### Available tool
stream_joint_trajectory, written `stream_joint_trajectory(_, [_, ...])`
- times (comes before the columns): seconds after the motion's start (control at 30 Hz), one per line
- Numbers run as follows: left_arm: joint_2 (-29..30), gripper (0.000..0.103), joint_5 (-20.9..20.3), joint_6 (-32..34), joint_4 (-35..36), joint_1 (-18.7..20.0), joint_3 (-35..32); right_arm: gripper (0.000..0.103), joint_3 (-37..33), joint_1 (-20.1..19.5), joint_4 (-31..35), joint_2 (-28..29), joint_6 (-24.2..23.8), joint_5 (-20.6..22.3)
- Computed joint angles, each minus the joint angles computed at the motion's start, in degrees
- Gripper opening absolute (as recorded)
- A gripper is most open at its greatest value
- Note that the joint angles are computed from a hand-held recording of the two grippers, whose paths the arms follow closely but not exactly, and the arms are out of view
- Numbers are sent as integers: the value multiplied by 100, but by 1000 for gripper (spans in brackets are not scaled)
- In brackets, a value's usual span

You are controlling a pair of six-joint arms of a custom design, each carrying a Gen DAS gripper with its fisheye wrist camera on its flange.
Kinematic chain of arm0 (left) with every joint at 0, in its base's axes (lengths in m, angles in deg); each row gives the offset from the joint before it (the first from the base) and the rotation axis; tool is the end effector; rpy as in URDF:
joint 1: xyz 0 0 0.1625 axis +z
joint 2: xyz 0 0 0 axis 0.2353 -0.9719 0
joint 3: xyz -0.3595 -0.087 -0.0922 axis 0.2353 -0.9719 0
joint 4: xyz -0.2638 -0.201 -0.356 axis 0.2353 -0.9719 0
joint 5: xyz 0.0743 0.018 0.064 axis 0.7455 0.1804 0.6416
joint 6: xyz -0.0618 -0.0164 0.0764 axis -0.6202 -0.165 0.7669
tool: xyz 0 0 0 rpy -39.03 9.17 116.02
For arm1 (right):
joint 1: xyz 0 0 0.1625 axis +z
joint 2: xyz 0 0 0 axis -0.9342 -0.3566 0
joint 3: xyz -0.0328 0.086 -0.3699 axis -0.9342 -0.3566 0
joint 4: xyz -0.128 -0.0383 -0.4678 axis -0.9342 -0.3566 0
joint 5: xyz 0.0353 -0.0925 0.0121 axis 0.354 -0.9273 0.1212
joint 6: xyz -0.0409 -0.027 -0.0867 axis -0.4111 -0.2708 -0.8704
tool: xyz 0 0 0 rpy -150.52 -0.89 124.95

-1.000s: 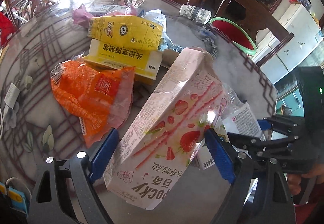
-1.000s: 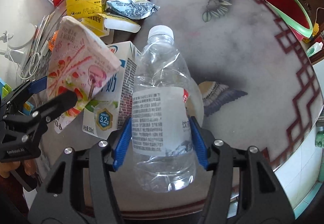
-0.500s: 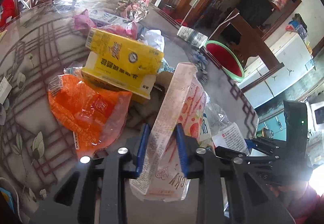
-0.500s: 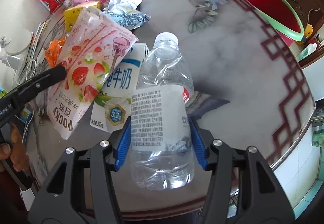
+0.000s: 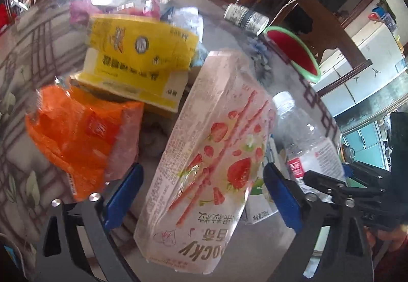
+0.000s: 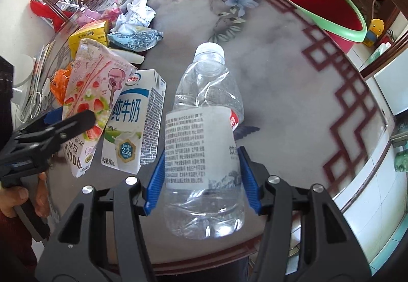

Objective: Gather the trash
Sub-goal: 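Carry bottle and pink carton to the red bucket and release both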

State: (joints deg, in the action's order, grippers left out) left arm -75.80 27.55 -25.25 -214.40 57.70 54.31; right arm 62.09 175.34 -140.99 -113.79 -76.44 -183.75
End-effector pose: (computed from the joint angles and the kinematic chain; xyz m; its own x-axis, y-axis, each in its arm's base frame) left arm -0.0575 -0.7333 0.2216 -0.9152 -0.0006 -0.4029 0.1532 0.9243 -0.3495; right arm 0.2953 -0.7288 0.0401 -0.8120 -0.2260 0.5381 -0.3141 0.9463 -0.0764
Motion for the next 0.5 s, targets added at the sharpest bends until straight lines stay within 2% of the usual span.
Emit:
stream_joint_trajectory(0.03, [-19,76,-159,-83,-84,40,28,53,21,-6,-20,-17,-5,12])
stream_joint_trajectory(0.13, [-158,66,-157,-195,-249,-14,184,53,56,-9,-52,-58,-18,62])
stream_joint_trajectory(0.33, [-541,64,354,59,-962,-376,652,53,93,71,-419,-115,-194,149])
stream_joint_trajectory(0.5, [-562,64,707,49,-1287,-600,635,53,-22,139,-748,-124,-378,215])
